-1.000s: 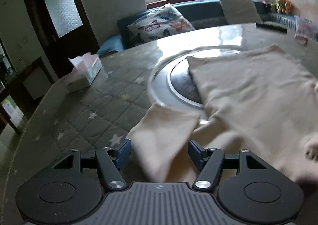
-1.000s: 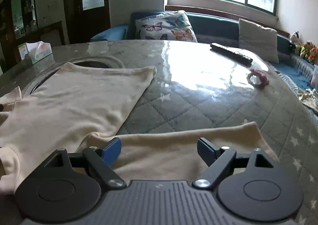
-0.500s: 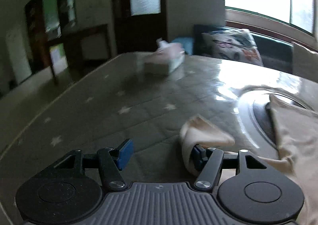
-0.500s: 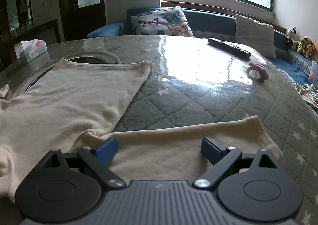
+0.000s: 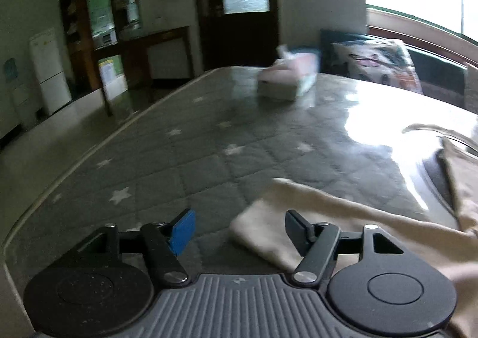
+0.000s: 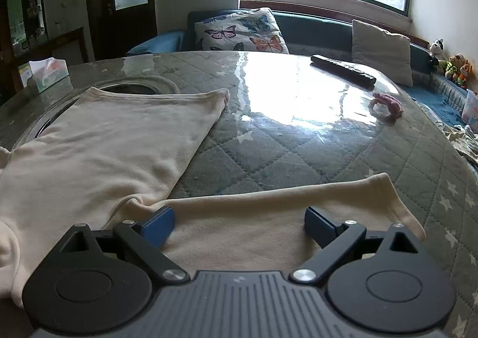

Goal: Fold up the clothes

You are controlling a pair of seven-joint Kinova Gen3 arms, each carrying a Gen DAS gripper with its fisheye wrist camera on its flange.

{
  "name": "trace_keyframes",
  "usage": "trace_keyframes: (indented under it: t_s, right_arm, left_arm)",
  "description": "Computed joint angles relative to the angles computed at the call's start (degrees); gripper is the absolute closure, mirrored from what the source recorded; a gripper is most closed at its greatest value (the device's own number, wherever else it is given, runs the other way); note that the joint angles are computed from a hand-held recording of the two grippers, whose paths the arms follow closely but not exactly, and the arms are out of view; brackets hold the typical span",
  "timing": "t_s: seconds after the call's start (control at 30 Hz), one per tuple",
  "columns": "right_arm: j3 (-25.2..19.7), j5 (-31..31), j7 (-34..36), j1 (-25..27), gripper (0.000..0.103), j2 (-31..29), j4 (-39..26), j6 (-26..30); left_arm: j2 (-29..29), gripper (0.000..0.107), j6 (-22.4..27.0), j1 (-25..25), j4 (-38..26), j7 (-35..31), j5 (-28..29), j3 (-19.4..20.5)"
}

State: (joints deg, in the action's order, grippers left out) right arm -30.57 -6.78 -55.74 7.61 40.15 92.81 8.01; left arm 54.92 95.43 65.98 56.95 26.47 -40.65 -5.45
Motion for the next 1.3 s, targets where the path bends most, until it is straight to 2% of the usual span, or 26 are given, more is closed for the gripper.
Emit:
trace_keyframes:
  t_s: [0.2,0.33,0.43,0.5,0.6,0.77,0.93,1.0,1.07,1.17,1.3]
  right_arm:
    - [0.45,0.03,-0.36,-0.44,0.004,-0.01,-0.02,-0.15]
    - [0.51,0.07,-0.39,-0.40,0.004,-0.10,0.07,-0.12]
    - [0.60,0.08,-0.47,-0.49,0.004,-0.09,0.04,-0.14]
    - [0.75,0.08,-0.59,-0.65,0.003,-0.13,0.04,-0.16]
    - [1.13,0.09,-0.83,-0.99,0.002,-0.20,-0.04,-0.08]
    - [1.75,0.15,-1.27,-1.56,0.002,-0.39,0.00,-0.13]
    - [2.53,1.00,-0.99,-2.34,0.002,-1.38,0.84,-1.15]
    - [1.04,2.20,0.02,-1.48,0.002,-2.13,2.11,-2.58]
    - [-3.12,3.42,1.53,1.27,0.002,-2.40,2.88,-2.44]
    - [-10.08,3.67,4.76,5.55,0.002,-1.54,2.71,0.60]
    - [-15.33,1.88,10.47,7.08,0.002,-0.16,1.82,5.80]
  left_arm:
    - [2.53,0.035,-1.41,-1.60,-3.77,-10.21,-2.05,0.58]
    - [-0.35,0.038,-7.15,-1.85,2.48,-8.44,-1.96,-0.90]
    - [-2.73,0.047,-11.25,-2.54,7.62,-6.43,-3.08,-1.02]
    - [-3.84,0.057,-13.21,-2.96,10.09,-5.75,-4.08,-0.88]
    - [-3.60,0.068,-13.17,-3.84,9.97,-7.28,-5.18,-0.47]
    - [-2.16,0.065,-11.18,-4.57,7.65,-10.35,-5.35,-0.51]
    - [-2.11,0.053,-7.84,-3.07,6.54,-8.42,-4.24,-0.87]
    - [-2.48,0.048,-7.18,-2.12,6.66,-6.74,-4.15,-0.75]
    - [-2.76,0.047,-6.73,-1.60,6.49,-5.25,-3.59,-0.27]
    - [-3.09,0.047,-6.69,-1.24,6.18,-3.42,-2.23,0.58]
    - [-3.10,0.044,-6.83,-0.48,5.73,-1.16,-1.47,0.78]
